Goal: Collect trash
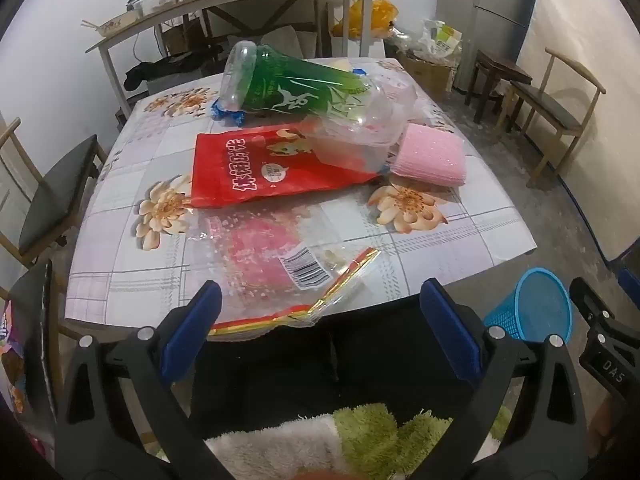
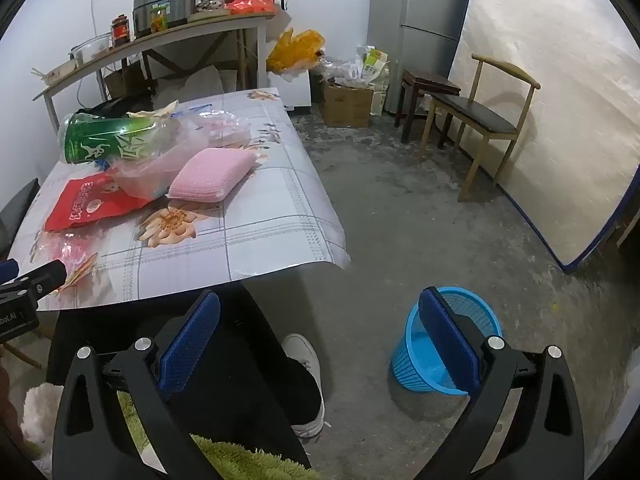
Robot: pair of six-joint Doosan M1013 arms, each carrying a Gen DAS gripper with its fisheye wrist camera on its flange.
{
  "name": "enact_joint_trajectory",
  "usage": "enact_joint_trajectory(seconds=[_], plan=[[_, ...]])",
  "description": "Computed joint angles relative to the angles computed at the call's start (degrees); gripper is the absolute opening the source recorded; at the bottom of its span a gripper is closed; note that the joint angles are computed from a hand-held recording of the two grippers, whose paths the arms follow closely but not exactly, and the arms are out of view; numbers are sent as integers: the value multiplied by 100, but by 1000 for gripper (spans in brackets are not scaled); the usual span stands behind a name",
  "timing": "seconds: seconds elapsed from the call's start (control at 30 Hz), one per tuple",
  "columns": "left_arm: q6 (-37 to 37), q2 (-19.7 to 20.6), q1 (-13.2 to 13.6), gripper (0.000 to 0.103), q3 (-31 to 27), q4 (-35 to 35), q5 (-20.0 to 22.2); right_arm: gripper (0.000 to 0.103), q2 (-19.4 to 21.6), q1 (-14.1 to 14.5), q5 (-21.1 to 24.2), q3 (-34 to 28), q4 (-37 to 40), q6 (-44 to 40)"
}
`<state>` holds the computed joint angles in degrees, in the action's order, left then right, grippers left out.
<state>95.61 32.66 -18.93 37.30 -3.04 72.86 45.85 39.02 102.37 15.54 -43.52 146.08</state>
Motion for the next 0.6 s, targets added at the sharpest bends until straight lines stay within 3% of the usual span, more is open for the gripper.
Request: enact_joint_trajectory(seconds=[0.6], plan=[[-128,66,26,96,-80,99,89,97,-1,-3,-21,7,3,0]])
